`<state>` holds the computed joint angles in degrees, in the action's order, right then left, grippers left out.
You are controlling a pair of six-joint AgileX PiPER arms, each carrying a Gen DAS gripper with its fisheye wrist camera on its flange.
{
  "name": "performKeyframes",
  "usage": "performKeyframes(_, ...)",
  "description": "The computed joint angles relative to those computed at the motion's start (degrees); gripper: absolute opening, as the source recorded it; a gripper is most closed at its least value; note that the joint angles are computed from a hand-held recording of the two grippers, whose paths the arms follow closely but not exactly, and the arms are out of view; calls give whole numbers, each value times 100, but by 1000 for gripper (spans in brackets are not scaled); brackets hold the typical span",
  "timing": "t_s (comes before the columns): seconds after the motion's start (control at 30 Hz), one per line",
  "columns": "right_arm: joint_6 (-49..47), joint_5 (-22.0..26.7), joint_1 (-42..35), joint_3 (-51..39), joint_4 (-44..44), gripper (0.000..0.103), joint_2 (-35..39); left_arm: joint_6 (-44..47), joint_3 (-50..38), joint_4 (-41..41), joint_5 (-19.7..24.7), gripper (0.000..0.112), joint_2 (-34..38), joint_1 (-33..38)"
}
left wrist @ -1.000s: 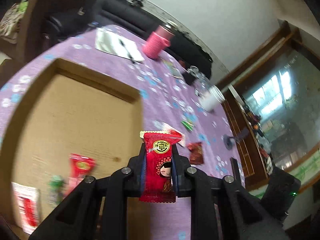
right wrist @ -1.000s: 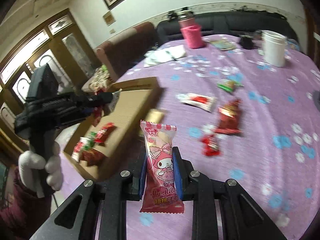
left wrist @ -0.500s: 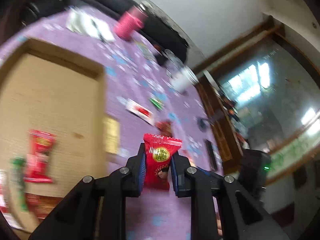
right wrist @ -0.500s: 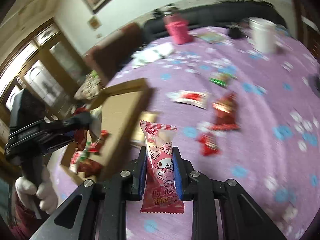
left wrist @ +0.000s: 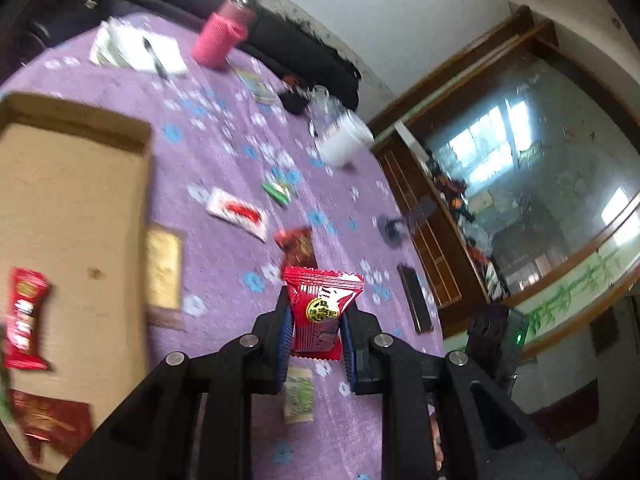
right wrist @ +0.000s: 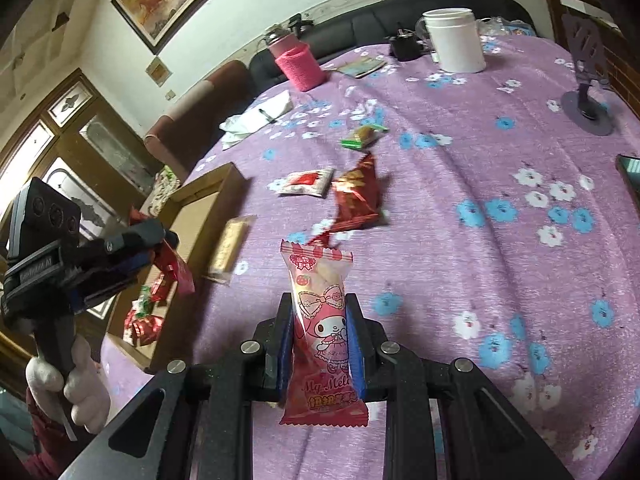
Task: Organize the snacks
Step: 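Carry the pink snack and red snack to the tray and release both, then grasp the gold bread packet with the right tool and carry it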
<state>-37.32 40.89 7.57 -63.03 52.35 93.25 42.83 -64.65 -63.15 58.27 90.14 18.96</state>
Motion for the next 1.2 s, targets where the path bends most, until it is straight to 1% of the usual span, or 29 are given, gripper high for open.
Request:
performKeyframes(0.13, 39, 94, 349, -281, 24, 26, 36, -127, -171, 357, 74, 20, -206, 771)
performKeyframes(0.23, 275, 145, 890, -816, -107, 26, 263, -194, -317, 650, 28, 20, -152, 1258)
performKeyframes(0.3, 485, 170, 1249, -1229, -258, 26, 497, -272, -438, 917, -109, 20, -21, 1547)
performKeyframes(0.37, 834, 166, 1677, -1785, -531, 26, 846, -300, -580, 1085, -196, 20, 206, 1775)
performKeyframes(0.5, 1580, 456, 2350, -3229, -1015, 26, 1825, -408, -866, 1341, -372, 20, 732, 2037)
performKeyframes(0.57, 2194, 639, 2692, -4141, -1605, 26, 2397, -469, -943, 1438, -477, 20, 921, 2110)
performKeyframes(0.63, 2662, 907, 2903, -4964, -2002, 26, 2944, -485, -988, 1428, -484, 20, 1034, 2200)
performKeyframes(0.7, 3016, 1169, 3042, -5657, -2292, 26, 3404, -370, -965, 1291, -393, 24, 1068, 2346)
performKeyframes(0.77, 3290, 1371, 3150, -6263, -2516, 26, 3806, -209, -850, 1100, -306, 45, 1004, 2511)
performKeyframes(0.87, 3478, 1513, 3182, -6707, -2613, 27, 4099, -65, -773, 930, -194, 54, 905, 2659)
performKeyframes(0.93, 3430, 1555, 3126, -6690, -2560, 28, 4045, -33, -734, 883, -129, 56, 827, 2734)
performKeyframes(0.97, 3331, 1467, 3074, -6532, -2467, 28, 3925, -35, -685, 851, -84, 56, 746, 2801)
performKeyframes(1.0, 3108, 1280, 2968, -6145, -2284, 29, 3656, -23, -638, 807, -13, 56, 679, 2879)
performKeyframes(1.07, 2768, 895, 2737, -5384, -2113, 43, 3124, 56, -482, 656, 176, 57, 474, 3073)
performKeyframes(1.1, 2760, 753, 2622, -5137, -2216, 44, 2941, 124, -397, 581, 232, 58, 373, 3142)
performKeyframes(1.13, 2785, 659, 2527, -4908, -2352, 44, 2778, 244, -241, 463, 310, 62, 200, 3251)
performKeyframes(1.17, 2864, 638, 2431, -4765, -2558, 44, 2676, 305, -123, 370, 351, 66, 58, 3300)
performKeyframes(1.2, 2942, 627, 2346, -4638, -2742, 44, 2610, 383, -17, 278, 380, 66, -48, 3329)
